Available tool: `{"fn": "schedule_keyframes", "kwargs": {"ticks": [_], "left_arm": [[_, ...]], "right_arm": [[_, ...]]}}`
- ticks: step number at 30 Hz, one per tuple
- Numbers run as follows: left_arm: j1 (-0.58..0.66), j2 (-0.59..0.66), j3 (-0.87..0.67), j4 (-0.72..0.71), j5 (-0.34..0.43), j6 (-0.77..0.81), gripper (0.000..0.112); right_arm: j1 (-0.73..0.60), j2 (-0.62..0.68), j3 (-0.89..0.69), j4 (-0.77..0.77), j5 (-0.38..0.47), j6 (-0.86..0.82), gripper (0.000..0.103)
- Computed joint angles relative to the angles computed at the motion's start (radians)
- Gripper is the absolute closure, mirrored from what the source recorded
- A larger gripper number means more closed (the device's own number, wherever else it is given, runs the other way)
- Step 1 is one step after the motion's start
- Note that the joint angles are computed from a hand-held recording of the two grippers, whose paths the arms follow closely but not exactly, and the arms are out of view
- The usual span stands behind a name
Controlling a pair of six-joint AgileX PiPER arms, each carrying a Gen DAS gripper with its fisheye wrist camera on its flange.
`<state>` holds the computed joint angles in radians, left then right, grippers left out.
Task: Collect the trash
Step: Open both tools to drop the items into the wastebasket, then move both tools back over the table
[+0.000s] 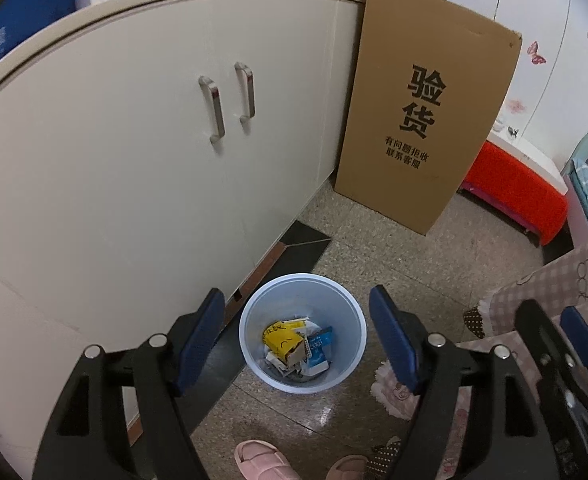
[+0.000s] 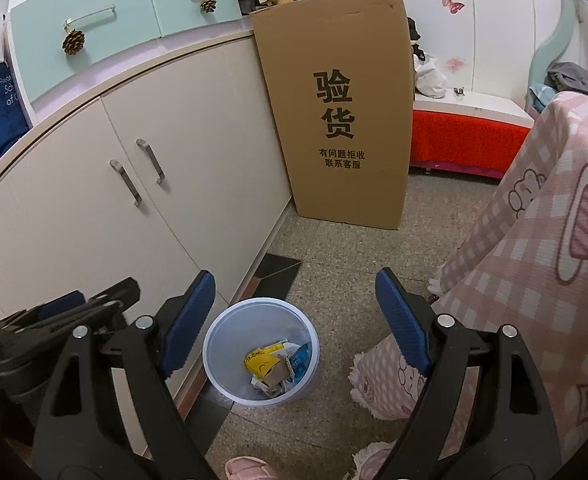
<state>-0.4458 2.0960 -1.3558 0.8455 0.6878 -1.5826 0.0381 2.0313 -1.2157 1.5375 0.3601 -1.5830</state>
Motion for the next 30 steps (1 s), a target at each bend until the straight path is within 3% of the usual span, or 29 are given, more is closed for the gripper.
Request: {"fn": "schedule_keyframes", "kwargs": {"ticks": [5,9,17,24,30], "left_arm": [[-0.048,-0.098,0.068,0.025,0.045,-0.061,0.039],[-0.136,-0.178,0.099,0.079,0.155,-0.125,0.038],[-0.345,-0.327,0.134,0.120,0.313,-0.244,0.034],[-0.491,-0.278,-0.055,0.102,0.429,-0.187,0.032],[-0.551,-0.127,-0.331,0.037,0.450,-0.028,0.031]], "right_arm": [[-0.027,-0.085,0.049,-0.023,0.043,0.030,0.022],[-0.078,-0.176,0.115,-0.052,0.112,0.054,0.022],[-0.273,-0.386,0.206,-0.147,0.319,0.126,0.020],[-0.514,-0.458,0.178,-0.230,0.516,0.169,0.020],[-0.724,-0.375,0.022,-0.306,0.650,0.211,0.020]]}}
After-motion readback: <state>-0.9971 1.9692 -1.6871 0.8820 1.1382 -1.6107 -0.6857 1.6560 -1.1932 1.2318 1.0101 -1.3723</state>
